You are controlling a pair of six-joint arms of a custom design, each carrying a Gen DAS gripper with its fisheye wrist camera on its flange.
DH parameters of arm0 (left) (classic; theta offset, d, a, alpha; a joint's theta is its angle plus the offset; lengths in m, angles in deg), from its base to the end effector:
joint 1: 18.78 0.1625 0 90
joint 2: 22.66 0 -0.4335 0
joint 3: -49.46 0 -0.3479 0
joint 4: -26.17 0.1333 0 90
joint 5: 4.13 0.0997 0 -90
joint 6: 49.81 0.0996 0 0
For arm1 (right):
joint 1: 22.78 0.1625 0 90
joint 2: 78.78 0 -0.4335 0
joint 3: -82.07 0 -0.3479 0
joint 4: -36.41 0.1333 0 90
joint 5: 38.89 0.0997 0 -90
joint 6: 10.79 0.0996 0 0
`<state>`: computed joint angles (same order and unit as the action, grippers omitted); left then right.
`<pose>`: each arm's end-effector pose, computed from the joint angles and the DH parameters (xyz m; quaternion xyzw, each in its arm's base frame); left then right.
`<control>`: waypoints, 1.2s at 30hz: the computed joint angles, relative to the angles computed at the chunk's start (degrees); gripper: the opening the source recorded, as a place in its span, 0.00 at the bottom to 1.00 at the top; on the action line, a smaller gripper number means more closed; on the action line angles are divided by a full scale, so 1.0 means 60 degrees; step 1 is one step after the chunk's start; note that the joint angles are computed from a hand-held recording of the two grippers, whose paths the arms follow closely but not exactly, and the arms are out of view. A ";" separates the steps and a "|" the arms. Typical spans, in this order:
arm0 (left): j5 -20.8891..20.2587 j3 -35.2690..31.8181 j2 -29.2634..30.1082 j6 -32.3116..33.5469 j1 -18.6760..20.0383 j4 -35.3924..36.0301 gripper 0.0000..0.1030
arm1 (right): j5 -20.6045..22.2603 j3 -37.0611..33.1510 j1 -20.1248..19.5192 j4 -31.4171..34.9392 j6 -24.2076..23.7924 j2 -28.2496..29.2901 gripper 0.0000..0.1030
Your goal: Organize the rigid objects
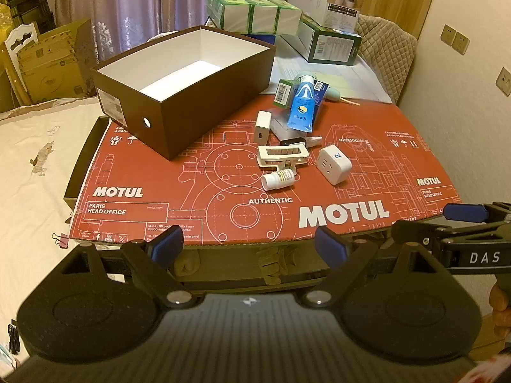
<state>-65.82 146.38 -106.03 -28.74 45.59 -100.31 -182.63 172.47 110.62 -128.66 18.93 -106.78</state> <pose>-0.0597 -0.5417 0.4697 0.3320 0.8917 -0.2021 0.2318 0.4879 -0.4389 0.0221 0.0561 -0.8862 0.3466 0.3022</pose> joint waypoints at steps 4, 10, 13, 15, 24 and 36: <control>-0.0030 -0.0039 0.0076 0.0040 0.0025 -0.0024 0.85 | -0.0006 -0.0019 -0.0017 -0.0034 -0.0049 0.0020 0.98; -0.0063 -0.0118 0.0162 0.0088 0.0051 0.0005 0.85 | 0.0014 -0.0111 -0.0019 0.0072 -0.0024 0.0034 0.98; -0.0087 -0.0167 0.0190 0.0114 0.0068 0.0043 0.85 | 0.0027 -0.0075 -0.0075 -0.0035 -0.0114 0.0037 0.98; -0.0088 -0.0195 0.0199 0.0122 0.0065 0.0079 0.85 | 0.0023 -0.0092 -0.0072 -0.0020 -0.0110 0.0046 0.98; -0.0087 -0.0238 0.0233 0.0131 0.0071 0.0109 0.85 | 0.0069 -0.0160 -0.0145 0.0007 -0.0165 0.0069 0.98; -0.0092 -0.0282 0.0271 0.0132 0.0083 0.0129 0.85 | 0.0072 -0.0369 -0.0173 0.0198 -0.0188 0.0152 0.98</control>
